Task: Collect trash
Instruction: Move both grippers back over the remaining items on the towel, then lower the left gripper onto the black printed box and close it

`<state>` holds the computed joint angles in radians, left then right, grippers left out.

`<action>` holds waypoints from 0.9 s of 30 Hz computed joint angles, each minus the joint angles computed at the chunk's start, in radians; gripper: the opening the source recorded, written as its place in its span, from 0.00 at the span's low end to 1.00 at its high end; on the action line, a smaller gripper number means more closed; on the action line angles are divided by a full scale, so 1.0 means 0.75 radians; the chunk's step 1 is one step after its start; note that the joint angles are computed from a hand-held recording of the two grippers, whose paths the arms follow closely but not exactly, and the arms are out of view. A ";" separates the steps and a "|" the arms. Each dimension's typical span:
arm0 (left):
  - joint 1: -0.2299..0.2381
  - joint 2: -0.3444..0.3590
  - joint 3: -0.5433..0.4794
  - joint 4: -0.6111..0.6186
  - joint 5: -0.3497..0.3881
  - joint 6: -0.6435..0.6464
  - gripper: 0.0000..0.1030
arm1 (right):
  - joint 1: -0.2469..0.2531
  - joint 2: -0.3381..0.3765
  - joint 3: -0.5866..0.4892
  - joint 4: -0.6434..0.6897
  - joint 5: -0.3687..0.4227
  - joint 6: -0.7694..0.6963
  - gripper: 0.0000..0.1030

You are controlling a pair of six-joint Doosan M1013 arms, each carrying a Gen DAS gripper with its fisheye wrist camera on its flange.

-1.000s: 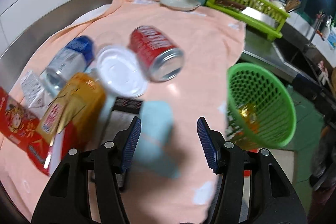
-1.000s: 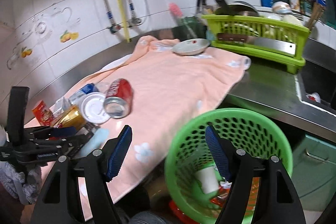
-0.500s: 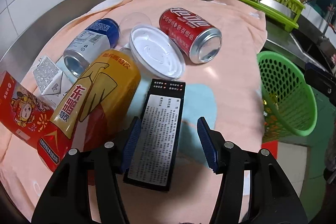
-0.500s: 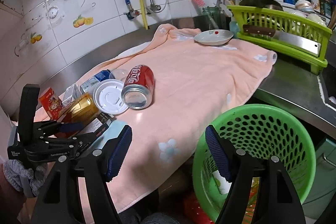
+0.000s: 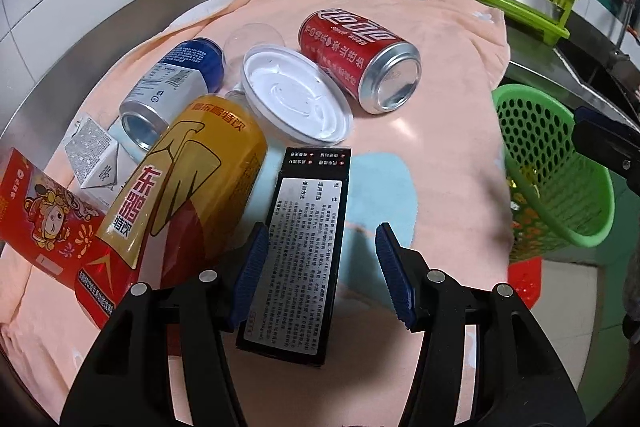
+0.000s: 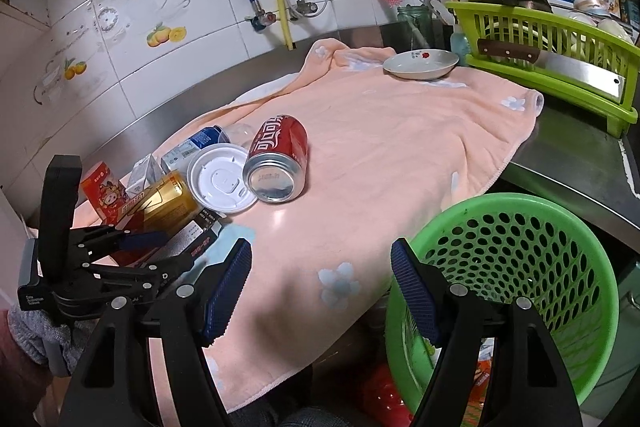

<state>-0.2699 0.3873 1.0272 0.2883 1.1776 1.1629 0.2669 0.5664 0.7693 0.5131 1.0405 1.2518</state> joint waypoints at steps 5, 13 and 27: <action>-0.003 0.001 -0.001 0.020 0.017 0.021 0.54 | -0.002 -0.001 0.012 0.016 0.001 -0.002 0.68; -0.001 0.010 -0.016 0.022 0.052 0.029 0.54 | -0.008 0.001 0.027 0.052 0.001 -0.019 0.68; 0.003 0.030 -0.047 0.041 0.100 -0.004 0.54 | -0.015 0.003 0.038 0.076 0.004 -0.027 0.68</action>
